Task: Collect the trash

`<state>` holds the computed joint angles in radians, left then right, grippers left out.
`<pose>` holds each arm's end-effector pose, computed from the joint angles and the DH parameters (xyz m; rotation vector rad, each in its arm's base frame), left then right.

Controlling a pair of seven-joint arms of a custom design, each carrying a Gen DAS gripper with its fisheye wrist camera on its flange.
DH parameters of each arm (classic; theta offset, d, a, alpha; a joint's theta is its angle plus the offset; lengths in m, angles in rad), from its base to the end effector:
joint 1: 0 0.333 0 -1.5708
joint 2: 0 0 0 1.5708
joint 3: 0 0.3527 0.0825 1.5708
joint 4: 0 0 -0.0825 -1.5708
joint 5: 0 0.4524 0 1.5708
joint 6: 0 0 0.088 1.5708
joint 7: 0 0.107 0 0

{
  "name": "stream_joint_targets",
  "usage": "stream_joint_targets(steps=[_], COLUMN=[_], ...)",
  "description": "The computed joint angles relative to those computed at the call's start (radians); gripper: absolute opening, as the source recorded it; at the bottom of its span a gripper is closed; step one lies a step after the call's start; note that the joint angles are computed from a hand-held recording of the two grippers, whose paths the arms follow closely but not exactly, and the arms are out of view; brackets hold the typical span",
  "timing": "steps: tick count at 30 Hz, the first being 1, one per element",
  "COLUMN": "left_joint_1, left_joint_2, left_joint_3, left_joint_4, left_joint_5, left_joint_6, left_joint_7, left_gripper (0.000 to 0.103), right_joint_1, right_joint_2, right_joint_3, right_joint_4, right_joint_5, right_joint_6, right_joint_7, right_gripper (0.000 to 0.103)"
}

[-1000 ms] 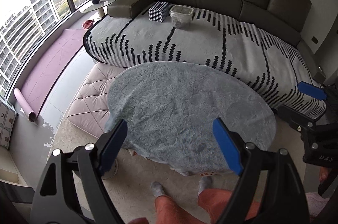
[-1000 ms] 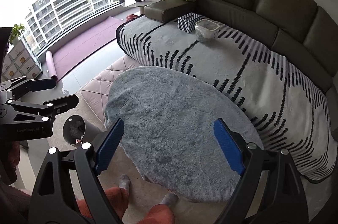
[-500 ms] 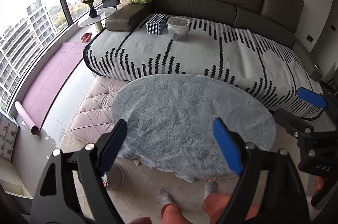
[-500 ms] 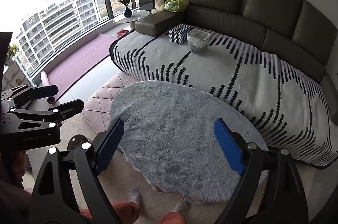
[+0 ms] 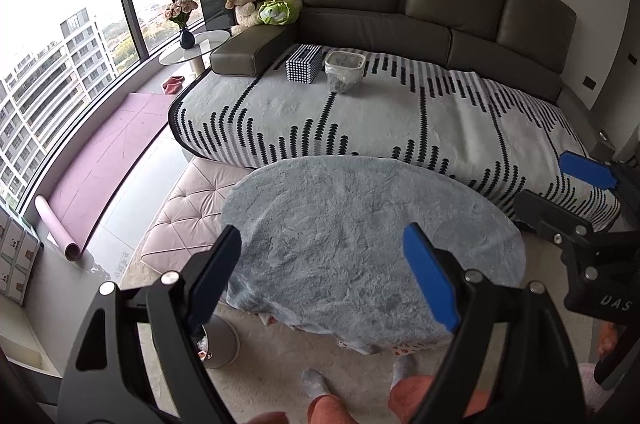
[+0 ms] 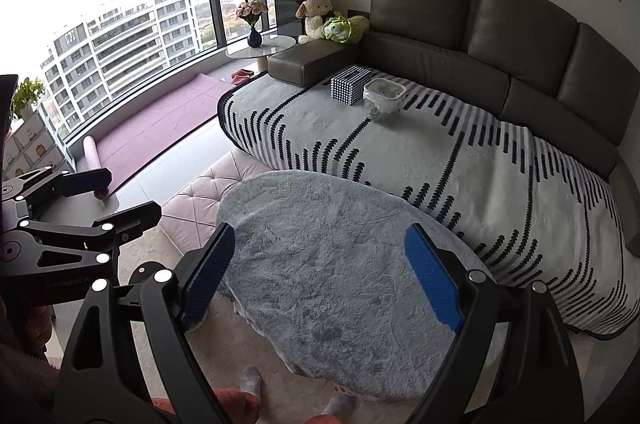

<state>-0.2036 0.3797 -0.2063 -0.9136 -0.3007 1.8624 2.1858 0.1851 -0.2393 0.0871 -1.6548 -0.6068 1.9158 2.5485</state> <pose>0.6944 -0.2763 0.7998 -0.7999 2.6611 -0.9458 0.5457 0.1191 0.8078 -1.1662 2.3253 -0.9615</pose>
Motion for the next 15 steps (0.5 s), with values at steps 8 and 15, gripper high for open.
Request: stream_joint_targets(steps=[8, 15], left_joint_1=[0.003, 0.002], left_joint_2=[-0.031, -0.047], left_joint_3=[0.0, -0.001], left_joint_4=[-0.052, -0.078], left_joint_5=[-0.01, -0.014], left_joint_6=[0.047, 0.069], left_joint_7=[0.012, 0.017], left_gripper=[0.083, 0.083], right_joint_1=[0.001, -0.002], right_joint_2=[-0.003, -0.005], right_joint_3=[0.001, -0.001], right_joint_4=[0.001, -0.003], right_joint_5=[-0.01, -0.013], right_joint_6=[0.016, 0.031], right_joint_7=[-0.008, -0.018], right_gripper=[0.083, 0.084])
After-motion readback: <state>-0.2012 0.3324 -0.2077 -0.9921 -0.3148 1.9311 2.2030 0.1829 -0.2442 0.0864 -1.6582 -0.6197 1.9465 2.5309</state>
